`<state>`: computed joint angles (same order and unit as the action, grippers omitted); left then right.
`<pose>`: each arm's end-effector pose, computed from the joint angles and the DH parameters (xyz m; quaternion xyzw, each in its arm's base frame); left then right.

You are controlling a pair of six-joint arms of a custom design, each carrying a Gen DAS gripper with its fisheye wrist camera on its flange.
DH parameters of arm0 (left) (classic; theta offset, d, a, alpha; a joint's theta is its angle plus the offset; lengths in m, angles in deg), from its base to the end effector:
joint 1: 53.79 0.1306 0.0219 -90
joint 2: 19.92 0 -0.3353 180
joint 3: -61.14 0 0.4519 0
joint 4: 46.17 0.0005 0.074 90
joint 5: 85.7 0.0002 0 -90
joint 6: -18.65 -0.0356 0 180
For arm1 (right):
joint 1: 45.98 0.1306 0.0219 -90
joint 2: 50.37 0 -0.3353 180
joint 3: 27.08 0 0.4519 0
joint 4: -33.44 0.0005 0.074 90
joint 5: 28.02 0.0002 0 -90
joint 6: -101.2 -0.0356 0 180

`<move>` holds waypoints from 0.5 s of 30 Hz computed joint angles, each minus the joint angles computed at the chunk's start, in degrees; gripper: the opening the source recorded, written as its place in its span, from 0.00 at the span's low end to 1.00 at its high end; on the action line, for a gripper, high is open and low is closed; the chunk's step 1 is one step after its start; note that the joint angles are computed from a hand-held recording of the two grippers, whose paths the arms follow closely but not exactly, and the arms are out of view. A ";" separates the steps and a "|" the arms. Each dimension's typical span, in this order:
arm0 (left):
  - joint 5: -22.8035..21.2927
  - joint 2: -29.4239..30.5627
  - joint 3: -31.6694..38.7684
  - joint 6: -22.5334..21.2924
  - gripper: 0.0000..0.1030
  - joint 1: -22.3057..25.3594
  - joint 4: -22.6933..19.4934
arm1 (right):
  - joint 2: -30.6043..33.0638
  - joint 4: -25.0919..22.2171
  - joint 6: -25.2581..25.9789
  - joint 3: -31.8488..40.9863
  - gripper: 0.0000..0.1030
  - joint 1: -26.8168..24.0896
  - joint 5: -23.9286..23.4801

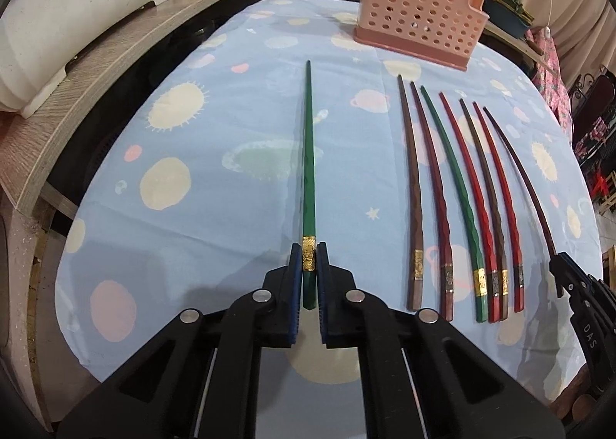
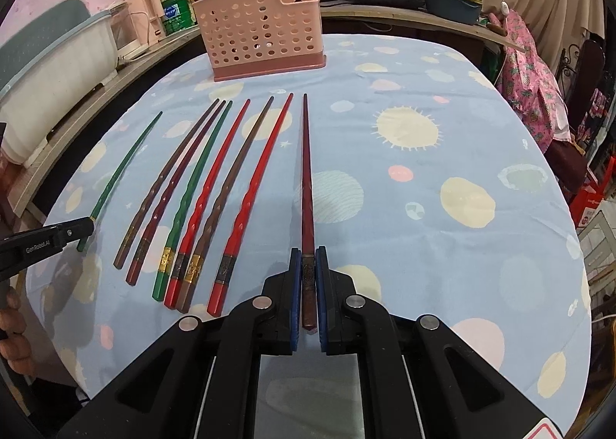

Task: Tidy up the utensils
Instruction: 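Lift both chopsticks and drop them into the pink holder with both tools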

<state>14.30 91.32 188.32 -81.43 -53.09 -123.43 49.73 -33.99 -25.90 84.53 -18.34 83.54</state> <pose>0.6301 0.0010 0.4715 0.1004 0.9602 -0.0609 0.2536 0.5231 0.2586 0.4620 0.1321 0.9315 0.0031 0.3389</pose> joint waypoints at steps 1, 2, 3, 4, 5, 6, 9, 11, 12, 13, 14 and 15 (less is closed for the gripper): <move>0.18 0.11 0.54 0.16 0.07 0.18 -0.05 | -0.22 0.10 0.01 0.16 0.06 -0.09 0.31; 0.43 0.24 1.16 0.35 0.07 0.38 -0.06 | -0.43 0.24 0.01 0.34 0.06 -0.21 0.52; 0.68 0.45 1.91 0.55 0.07 0.56 -0.12 | -0.68 0.48 -0.02 0.56 0.06 -0.38 0.74; 0.96 0.69 2.82 0.84 0.07 0.78 -0.20 | -0.94 0.80 -0.02 0.86 0.06 -0.57 0.97; 1.26 1.01 3.74 1.07 0.07 0.95 -0.36 | -1.05 0.99 0.03 1.22 0.06 -0.74 1.20; 1.65 1.39 4.80 1.32 0.07 1.14 -0.46 | -1.16 1.22 0.12 1.82 0.06 -0.93 1.66; 3.01 2.40 8.03 2.25 0.07 1.69 -0.68 | -1.38 2.17 0.74 3.60 0.06 -1.53 2.67; 4.36 3.60 11.14 2.98 0.07 2.07 -1.31 | -1.16 2.79 1.78 5.36 0.06 -1.89 3.53; 4.66 4.27 12.75 3.16 0.07 2.10 -1.58 | -0.94 3.02 2.34 6.28 0.06 -1.99 3.98; 4.83 4.96 14.46 3.39 0.07 2.14 -1.68 | -0.58 3.26 3.08 7.50 0.06 -2.17 4.46; 5.00 5.58 15.98 3.61 0.07 2.14 -1.76 | -0.15 3.56 3.85 8.79 0.06 -2.37 4.92; 5.23 6.44 17.91 3.78 0.07 2.17 -1.93 | 0.26 3.98 4.62 9.99 0.06 -2.54 5.47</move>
